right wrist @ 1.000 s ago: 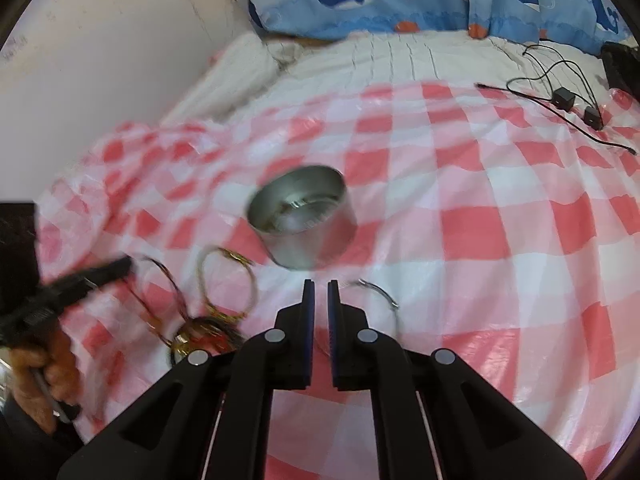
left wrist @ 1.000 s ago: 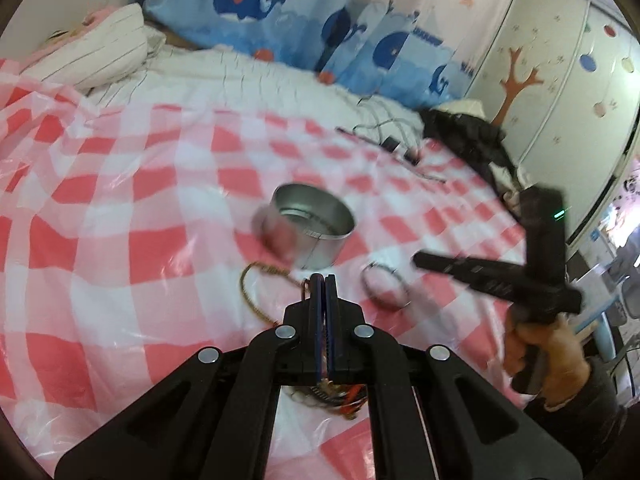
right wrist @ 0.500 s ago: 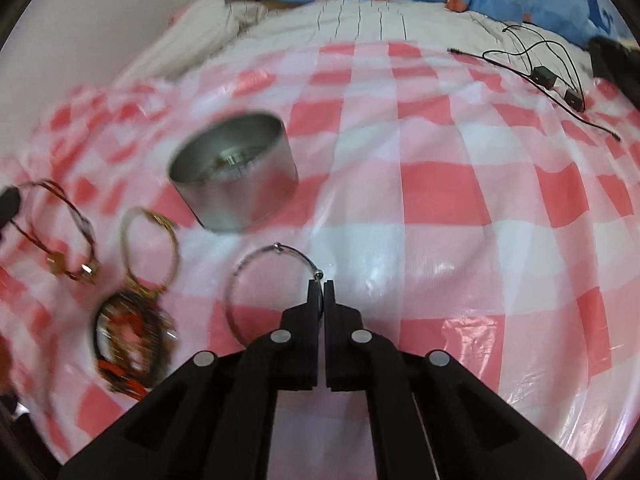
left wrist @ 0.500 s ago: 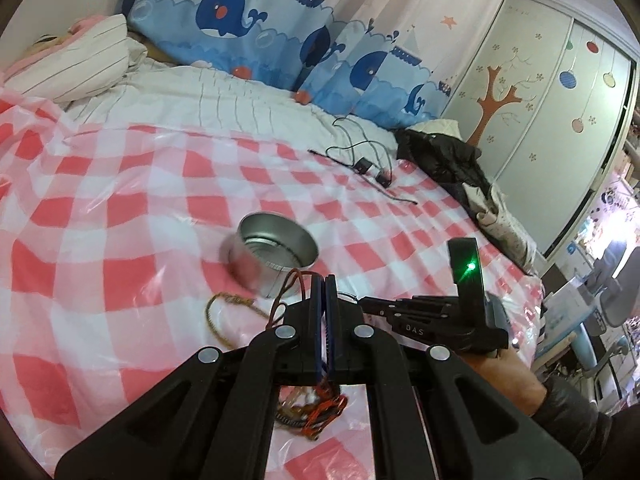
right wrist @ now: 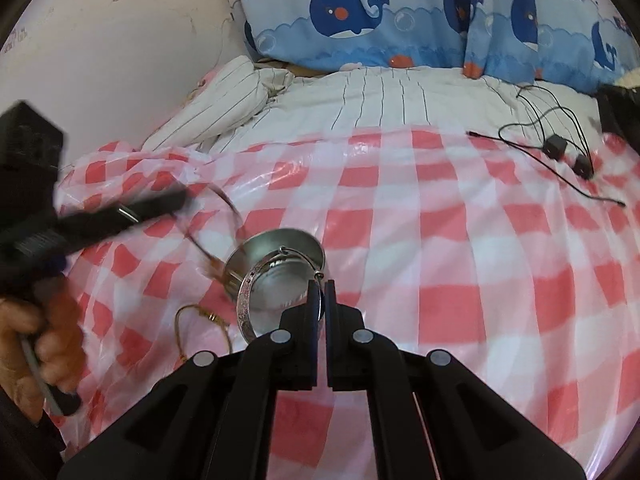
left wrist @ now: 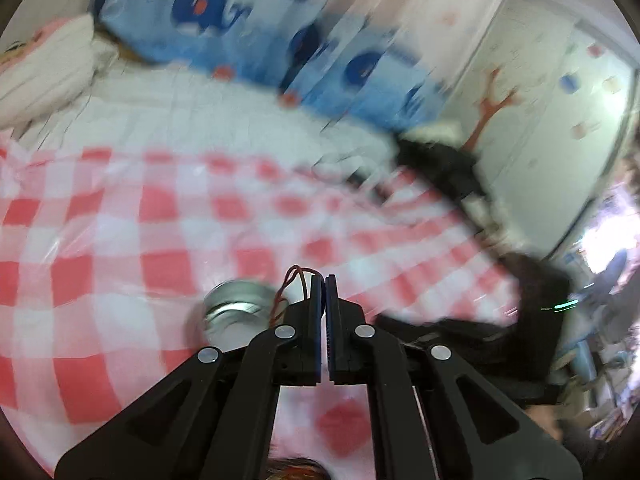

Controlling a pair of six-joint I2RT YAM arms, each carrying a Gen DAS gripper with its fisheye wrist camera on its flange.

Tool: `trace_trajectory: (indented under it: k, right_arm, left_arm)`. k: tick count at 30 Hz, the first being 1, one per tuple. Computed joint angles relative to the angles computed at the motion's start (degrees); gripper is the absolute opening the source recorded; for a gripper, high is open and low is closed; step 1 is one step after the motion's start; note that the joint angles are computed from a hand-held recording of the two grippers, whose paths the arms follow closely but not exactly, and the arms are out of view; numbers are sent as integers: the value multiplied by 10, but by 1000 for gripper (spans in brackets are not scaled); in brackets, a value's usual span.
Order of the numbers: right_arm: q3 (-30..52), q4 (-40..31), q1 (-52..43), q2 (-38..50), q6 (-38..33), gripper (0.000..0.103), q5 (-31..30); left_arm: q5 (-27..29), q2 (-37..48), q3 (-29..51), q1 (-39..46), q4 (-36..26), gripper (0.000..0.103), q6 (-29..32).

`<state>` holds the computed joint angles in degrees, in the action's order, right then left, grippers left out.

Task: Organize jewelry

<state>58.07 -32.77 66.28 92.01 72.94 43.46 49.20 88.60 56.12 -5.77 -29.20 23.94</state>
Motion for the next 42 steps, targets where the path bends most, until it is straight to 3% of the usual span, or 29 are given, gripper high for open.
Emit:
trace_trajectory:
  k: [2,7,11,13,14,19,22,25,28,36,42]
  right_arm:
    - [11,13,-20,13,-34,4,-9]
    - [57,49,-71,65,-124,4,-38]
    - [81,42,-87,105,-122,6,-57]
    - [76,25,-72,97,-98,17,-48]
    - [68,10,-54,82,-72,25,-35]
    - [47,-61,60,44,83,37,12]
    - [12,-36,108,56,169,41,-20]
    - [30,-43,112,73,167,42,-24]
    - [115,-142,112,126,156,54,-6]
    - [185,-255,115,174,174,57,-10]
    - [212,-299,123,187,183,60,1]
  left_arm:
    - [-89,22,2,-26,23,15,-21]
    - [-109,-36,-49,32,53,46,-4]
    - [-110,-88,-83,90,36,51,36]
    - [-131,-129,-125,113,41,52,63]
    - [-130,-142,-140,126,35,52,76]
    - [-128,-172,-191,167,9,58,130]
    - [-152,-181,-211,155,36,58,130]
    - [-172,-201,-231,142,61,62,124]
    - [-199,-209,-245,122,84,68,117]
    - [-229,-210,-257,86,107,70,104]
    - [-251,-214,-272,63,125,71,101]
